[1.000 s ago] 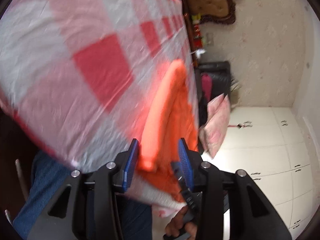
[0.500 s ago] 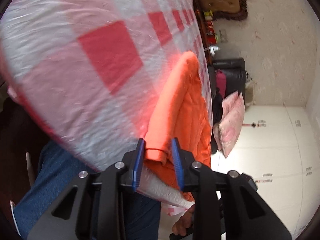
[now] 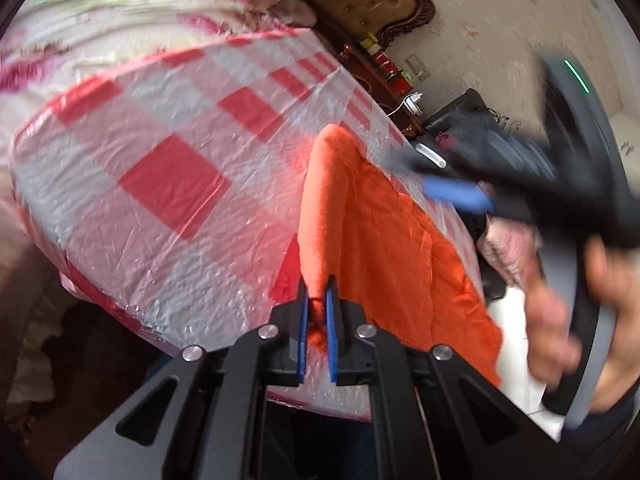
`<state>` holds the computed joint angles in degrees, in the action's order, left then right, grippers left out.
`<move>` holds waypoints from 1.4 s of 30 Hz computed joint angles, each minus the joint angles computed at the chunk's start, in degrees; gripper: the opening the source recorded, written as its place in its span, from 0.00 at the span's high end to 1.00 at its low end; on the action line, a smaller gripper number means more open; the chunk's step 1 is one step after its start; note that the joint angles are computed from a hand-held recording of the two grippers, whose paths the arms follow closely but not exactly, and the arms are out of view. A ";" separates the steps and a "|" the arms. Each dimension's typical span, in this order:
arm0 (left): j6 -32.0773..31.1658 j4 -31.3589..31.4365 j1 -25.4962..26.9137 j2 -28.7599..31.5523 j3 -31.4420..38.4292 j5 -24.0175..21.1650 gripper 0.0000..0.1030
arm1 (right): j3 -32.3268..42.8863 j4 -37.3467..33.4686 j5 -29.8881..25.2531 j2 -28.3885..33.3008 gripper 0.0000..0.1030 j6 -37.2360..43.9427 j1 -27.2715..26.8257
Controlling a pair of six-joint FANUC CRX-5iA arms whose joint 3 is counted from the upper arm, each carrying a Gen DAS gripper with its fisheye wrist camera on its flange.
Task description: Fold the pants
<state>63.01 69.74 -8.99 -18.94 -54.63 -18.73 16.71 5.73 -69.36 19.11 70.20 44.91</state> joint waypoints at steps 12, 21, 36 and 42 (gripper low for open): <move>4.17 -11.21 2.81 -3.63 1.13 -0.97 0.93 | 13.62 9.46 -12.08 16.18 0.56 -0.27 4.05; 21.02 -35.00 1.91 -6.87 10.50 -4.19 0.94 | 6.54 -0.68 -0.80 3.94 0.96 1.16 -2.33; 46.02 -79.43 -35.95 24.80 52.37 -5.53 0.94 | -5.02 -37.75 -2.74 -16.39 0.96 26.04 -51.00; 44.19 -83.75 -41.19 38.96 62.85 -14.90 0.94 | -10.41 -39.82 -2.56 -9.32 0.96 31.13 -58.96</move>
